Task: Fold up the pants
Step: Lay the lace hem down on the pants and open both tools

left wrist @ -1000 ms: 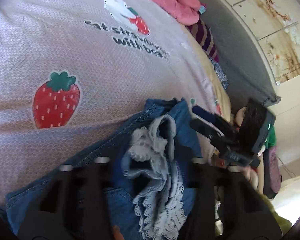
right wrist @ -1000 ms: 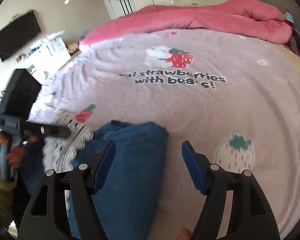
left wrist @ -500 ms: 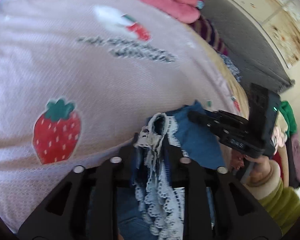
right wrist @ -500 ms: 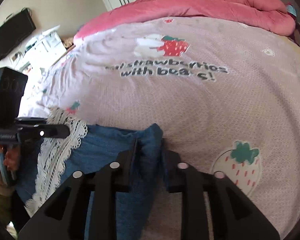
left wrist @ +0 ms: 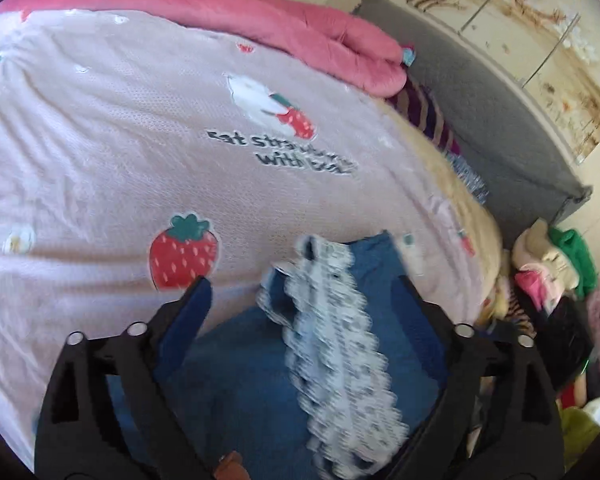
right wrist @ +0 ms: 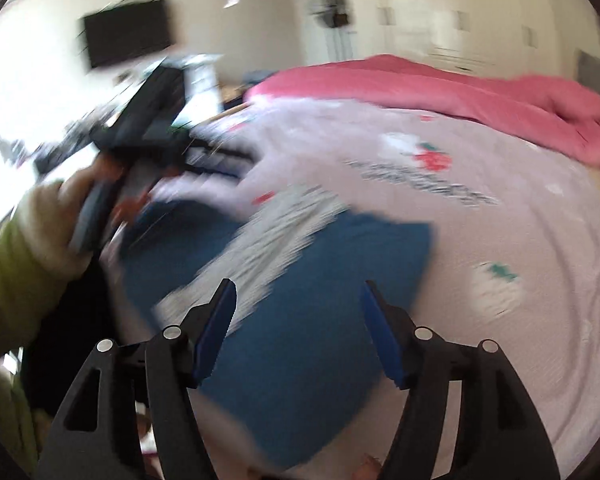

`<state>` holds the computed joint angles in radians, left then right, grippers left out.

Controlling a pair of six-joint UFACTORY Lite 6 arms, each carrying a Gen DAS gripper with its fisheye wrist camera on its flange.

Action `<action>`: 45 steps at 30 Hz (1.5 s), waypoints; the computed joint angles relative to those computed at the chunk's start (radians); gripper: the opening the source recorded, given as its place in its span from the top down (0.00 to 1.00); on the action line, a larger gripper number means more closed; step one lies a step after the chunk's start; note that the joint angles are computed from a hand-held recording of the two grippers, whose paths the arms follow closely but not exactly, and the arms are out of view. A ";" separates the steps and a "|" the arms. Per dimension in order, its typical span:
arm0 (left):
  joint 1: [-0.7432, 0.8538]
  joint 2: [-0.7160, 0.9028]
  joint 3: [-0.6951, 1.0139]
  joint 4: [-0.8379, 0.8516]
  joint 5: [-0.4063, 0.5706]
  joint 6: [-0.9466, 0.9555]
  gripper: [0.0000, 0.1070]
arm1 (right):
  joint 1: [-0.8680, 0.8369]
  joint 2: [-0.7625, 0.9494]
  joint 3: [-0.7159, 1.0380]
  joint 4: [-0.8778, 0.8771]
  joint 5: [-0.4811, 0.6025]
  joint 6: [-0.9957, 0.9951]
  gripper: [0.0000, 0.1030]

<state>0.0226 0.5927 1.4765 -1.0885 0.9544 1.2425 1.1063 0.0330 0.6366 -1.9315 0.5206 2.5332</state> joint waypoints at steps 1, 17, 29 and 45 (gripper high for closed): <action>0.009 -0.047 -0.066 -0.018 0.001 0.027 0.17 | 0.043 0.044 0.034 0.040 0.012 -0.044 0.39; -0.058 -0.138 -0.386 -0.107 -0.138 0.109 0.19 | 0.128 0.611 0.559 0.411 0.123 -0.646 0.70; -0.090 -0.123 -0.390 -0.095 -0.217 0.130 0.21 | 0.118 0.537 0.446 0.285 0.028 -0.512 0.82; -0.016 -0.269 -0.483 -0.210 -0.241 0.260 0.21 | 0.078 0.147 0.106 -0.055 0.053 0.108 0.59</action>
